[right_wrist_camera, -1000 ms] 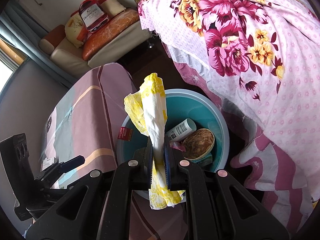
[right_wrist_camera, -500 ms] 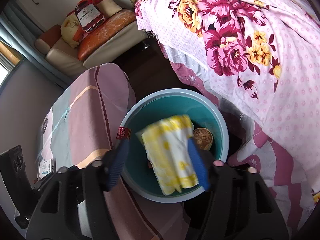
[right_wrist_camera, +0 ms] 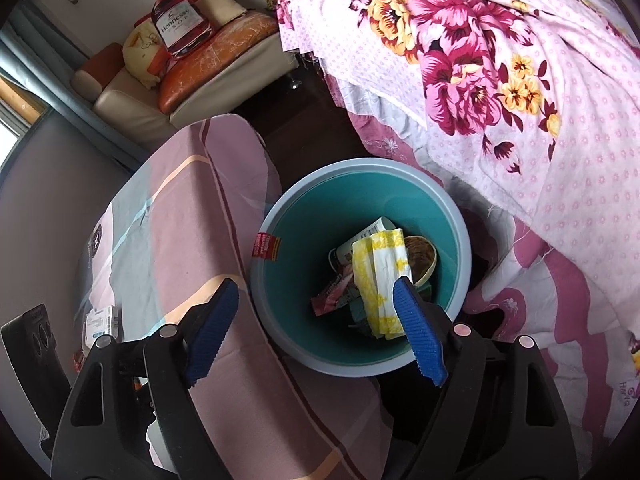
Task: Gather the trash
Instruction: 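Move both open tools back over the table toward the cake bag and candy egg, then grasp the orange cake bag with the left tool while the right grasps the orange candy egg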
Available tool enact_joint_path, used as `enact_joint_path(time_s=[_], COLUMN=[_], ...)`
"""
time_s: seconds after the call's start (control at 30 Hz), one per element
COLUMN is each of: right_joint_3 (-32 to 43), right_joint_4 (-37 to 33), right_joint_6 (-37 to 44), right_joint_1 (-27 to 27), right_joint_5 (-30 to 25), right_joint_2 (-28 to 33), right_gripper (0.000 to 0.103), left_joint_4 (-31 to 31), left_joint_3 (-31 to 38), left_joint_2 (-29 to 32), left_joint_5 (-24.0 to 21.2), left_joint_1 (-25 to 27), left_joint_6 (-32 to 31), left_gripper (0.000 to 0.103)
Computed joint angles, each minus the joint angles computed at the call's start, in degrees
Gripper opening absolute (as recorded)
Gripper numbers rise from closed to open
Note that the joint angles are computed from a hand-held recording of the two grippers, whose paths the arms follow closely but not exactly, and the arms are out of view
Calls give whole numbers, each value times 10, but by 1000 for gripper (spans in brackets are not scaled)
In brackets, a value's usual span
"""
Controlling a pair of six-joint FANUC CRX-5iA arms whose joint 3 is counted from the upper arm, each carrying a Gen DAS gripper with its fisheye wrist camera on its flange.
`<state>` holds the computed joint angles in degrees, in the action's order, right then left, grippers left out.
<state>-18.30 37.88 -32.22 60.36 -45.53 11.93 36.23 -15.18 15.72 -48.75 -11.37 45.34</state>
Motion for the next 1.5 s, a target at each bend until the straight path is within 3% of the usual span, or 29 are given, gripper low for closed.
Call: enact_joint_path(time_s=[0.53, 1.07, 1.5], right_joint_3=[138, 372, 582], right_joint_4=[-43, -143, -249], right_joint_6=[120, 329, 490], right_joint_1=[27, 53, 61], right_joint_5=[-40, -117, -190], right_joint_2=[74, 202, 320], right_gripper=[77, 80, 80], left_joint_4=[40, 65, 67], left_joint_3=[-87, -158, -216], left_joint_2=[-75, -138, -201], left_joint_5=[5, -4, 9], left_joint_1=[95, 216, 384], left_joint_6=[-50, -95, -82], left_gripper=[90, 90, 90])
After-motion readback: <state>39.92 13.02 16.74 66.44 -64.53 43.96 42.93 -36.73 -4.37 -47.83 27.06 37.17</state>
